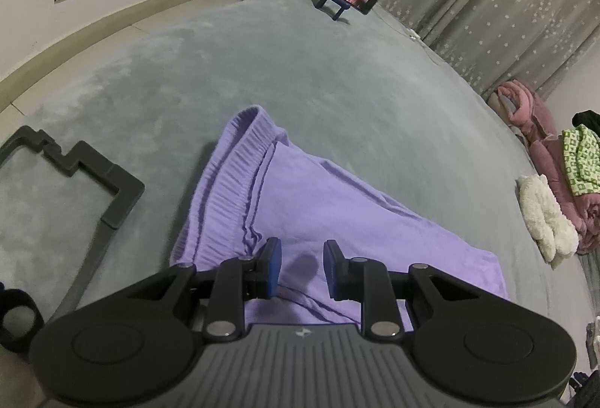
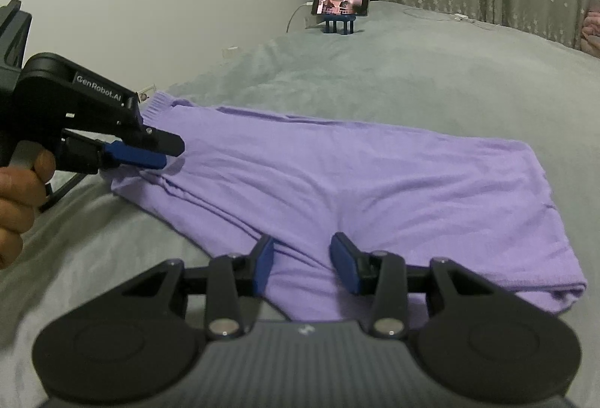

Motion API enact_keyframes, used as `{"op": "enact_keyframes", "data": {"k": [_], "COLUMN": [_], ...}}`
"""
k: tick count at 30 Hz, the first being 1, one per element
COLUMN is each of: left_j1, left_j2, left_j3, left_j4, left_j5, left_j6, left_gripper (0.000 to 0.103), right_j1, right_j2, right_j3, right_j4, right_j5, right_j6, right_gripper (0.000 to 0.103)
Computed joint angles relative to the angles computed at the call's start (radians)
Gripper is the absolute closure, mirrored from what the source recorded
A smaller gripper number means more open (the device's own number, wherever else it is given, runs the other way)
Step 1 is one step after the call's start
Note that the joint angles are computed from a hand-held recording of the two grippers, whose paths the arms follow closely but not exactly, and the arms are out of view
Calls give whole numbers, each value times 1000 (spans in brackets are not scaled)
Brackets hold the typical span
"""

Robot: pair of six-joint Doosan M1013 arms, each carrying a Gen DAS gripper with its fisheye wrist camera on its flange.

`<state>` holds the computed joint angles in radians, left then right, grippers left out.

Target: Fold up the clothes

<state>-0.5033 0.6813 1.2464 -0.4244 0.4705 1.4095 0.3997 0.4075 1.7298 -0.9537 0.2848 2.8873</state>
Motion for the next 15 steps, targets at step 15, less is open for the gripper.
{"op": "enact_keyframes", "data": {"k": [15], "left_j1": [31], "left_j2": [-12], "left_j3": [15], "left_j4": [-73], "left_j5": [-39], "left_j6": [-19], "left_gripper": [80], "right_j1": [12], "right_j2": [-2], "right_j3": [21], "right_j4": [-175], "right_j5": [2], "right_j6": [185], "right_gripper": [67]}}
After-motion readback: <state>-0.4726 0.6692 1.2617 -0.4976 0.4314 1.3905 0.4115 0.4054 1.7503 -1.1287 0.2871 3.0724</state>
